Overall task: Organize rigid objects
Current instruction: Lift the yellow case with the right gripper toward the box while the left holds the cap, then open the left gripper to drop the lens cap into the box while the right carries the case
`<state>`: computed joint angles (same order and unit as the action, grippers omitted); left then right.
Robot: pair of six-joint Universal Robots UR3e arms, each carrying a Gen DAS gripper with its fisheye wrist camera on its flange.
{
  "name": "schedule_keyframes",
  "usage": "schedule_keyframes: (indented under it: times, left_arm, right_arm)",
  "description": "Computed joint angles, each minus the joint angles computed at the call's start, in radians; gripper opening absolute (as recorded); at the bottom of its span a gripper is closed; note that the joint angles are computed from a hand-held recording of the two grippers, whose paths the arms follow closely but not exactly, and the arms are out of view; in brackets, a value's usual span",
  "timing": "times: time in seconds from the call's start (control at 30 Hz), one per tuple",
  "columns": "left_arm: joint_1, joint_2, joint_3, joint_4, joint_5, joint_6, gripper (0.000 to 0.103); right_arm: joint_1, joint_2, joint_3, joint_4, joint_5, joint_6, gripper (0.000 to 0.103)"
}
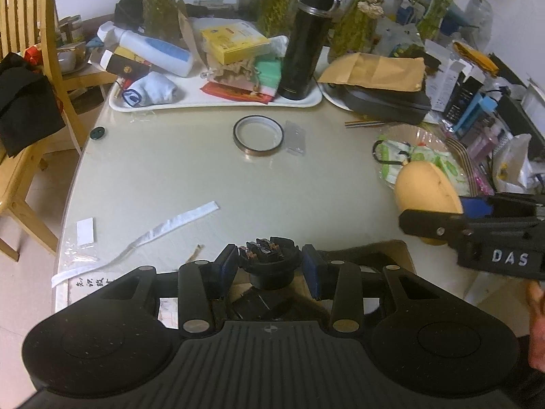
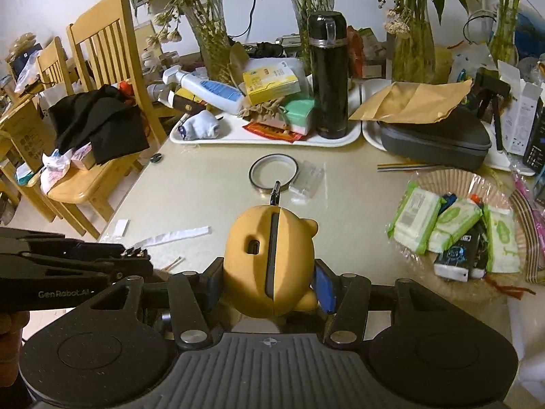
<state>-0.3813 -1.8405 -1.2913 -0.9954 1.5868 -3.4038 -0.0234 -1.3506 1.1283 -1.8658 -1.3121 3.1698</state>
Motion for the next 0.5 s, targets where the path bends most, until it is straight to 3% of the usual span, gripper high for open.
schedule_keyframes:
  times: [0.5]
  left_arm:
    - [0.002, 0.088, -0.137, -0.04, -0.059, -0.008, 0.04]
  right_arm:
    - [0.044, -0.034, 0.053, 0.004, -0.011, 0.007, 0.057]
